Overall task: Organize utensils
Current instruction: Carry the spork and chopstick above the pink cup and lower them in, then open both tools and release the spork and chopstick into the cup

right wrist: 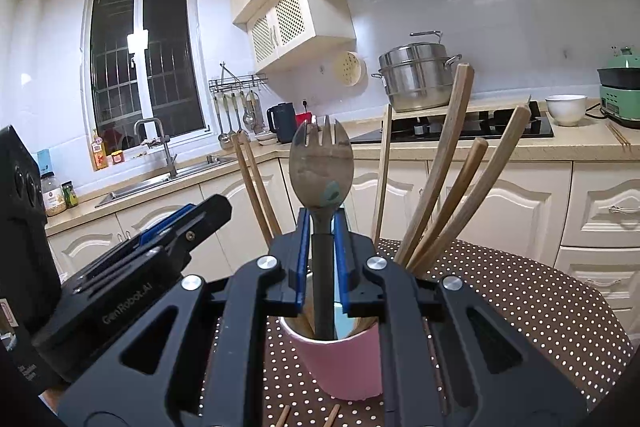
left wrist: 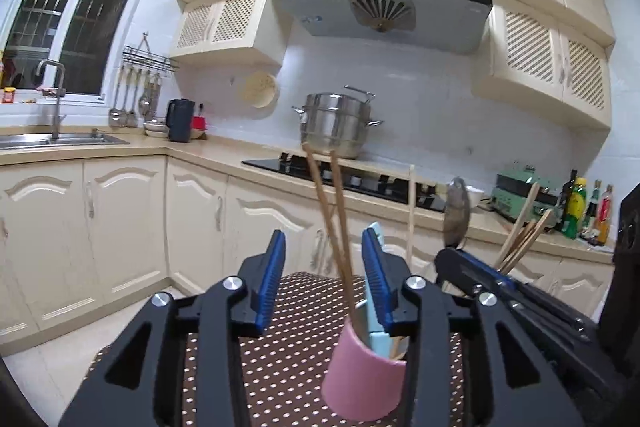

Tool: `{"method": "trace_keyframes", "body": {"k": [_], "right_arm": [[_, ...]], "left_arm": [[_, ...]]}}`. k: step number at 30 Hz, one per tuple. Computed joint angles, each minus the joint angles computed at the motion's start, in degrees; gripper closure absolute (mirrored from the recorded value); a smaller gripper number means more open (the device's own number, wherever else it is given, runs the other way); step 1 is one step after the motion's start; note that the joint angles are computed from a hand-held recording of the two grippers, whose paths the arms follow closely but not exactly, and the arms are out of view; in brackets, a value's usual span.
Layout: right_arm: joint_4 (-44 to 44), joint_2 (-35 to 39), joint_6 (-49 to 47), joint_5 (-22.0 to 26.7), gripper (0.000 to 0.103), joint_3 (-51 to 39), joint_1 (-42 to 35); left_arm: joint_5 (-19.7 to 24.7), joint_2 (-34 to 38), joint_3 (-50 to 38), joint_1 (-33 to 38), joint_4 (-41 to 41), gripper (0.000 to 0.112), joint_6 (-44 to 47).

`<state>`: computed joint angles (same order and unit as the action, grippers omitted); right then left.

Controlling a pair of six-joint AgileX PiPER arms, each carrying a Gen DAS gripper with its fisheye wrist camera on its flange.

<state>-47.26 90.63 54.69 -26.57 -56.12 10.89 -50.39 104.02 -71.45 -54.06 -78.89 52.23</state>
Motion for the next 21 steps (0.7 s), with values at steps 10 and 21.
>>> {"method": "trace_keyframes", "body": {"k": [10, 21], "right_arm": [[-2.7, -1.9, 3.0, 1.4, 0.088, 0.4, 0.5], [-0.3, -6.7, 2.1, 5.4, 0.067, 3.1, 1.8]], "left_arm": [[-4.1, -2.0, 1.6, -2.5, -4.0, 0.062, 4.8], [-8.6, -6.4, 4.9, -6.4, -7.5, 0.054, 7.1]]}}
